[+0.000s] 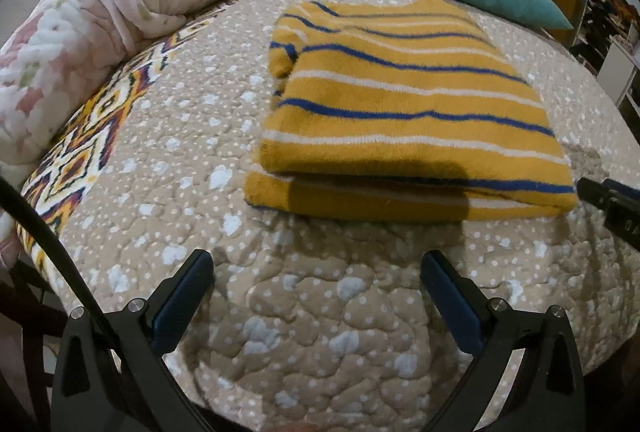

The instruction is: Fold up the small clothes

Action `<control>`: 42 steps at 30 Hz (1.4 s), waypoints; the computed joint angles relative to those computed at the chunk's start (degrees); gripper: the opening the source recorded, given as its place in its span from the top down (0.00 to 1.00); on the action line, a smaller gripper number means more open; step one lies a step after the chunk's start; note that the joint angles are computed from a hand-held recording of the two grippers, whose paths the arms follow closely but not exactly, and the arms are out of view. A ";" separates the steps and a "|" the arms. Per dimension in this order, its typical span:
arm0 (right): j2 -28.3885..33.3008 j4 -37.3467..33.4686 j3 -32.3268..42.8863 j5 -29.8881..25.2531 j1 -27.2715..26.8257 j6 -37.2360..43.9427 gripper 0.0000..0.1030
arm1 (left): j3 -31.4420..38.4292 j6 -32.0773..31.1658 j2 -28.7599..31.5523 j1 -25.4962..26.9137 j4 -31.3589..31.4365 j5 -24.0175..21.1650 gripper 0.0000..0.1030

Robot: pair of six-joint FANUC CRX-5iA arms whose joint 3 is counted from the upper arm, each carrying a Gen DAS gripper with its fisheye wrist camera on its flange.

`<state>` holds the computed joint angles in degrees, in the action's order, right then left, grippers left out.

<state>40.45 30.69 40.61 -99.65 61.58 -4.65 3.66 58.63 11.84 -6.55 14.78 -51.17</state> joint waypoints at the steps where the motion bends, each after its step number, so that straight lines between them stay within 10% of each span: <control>1: 0.36 0.10 0.61 -0.37 0.04 0.25 0.53 | -0.19 -0.12 -0.29 0.06 0.22 0.18 0.00; 42: 15.96 4.66 25.46 -18.01 0.34 14.80 0.42 | -1.97 -2.61 -3.35 0.48 1.33 0.91 0.00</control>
<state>56.41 35.35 66.07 -117.66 61.92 10.15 1.69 56.02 8.49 -6.06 16.11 -50.26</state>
